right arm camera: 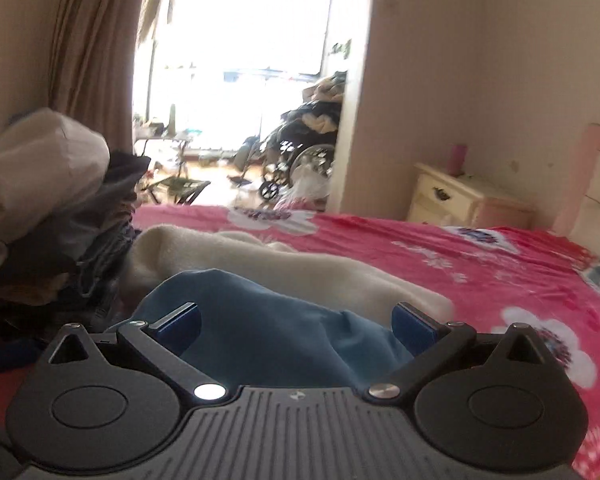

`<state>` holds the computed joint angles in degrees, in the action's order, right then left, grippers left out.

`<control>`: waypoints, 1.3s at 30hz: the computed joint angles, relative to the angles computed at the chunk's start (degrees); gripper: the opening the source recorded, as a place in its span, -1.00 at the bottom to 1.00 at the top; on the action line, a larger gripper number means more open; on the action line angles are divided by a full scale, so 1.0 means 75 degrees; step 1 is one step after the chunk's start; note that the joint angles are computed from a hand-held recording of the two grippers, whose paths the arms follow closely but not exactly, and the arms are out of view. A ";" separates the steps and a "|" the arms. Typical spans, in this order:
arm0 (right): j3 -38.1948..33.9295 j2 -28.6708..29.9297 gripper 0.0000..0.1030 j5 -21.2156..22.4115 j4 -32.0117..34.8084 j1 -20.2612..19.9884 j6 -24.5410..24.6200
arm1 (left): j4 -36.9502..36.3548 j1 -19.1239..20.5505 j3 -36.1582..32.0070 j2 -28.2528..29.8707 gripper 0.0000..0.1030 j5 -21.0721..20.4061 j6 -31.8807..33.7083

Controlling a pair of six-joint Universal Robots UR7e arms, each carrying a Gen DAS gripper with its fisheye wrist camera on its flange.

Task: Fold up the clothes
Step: 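Reach into the blue T-shirt and close both grippers on its fabric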

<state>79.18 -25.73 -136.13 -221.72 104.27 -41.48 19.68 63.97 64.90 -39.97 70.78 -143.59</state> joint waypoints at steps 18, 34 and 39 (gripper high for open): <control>0.0600 0.0022 -0.81 -0.0129 0.0181 0.0190 -0.1038 | 0.1477 0.0009 -0.1436 0.1100 -0.27 -0.0172 -0.0755; 0.4478 -0.1407 -0.82 0.0122 -0.0926 0.1789 0.2591 | 0.1313 -0.0098 0.1584 -0.1420 -0.68 0.1048 -0.0416; 0.5563 -0.1616 -0.82 0.0001 -0.0609 0.2550 0.4436 | 0.1774 -0.0012 0.2498 -0.2441 -0.71 0.1488 -0.0157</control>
<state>120.90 -37.85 -136.12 -226.29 123.40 -8.22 32.98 63.88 83.64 -58.28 81.94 -144.76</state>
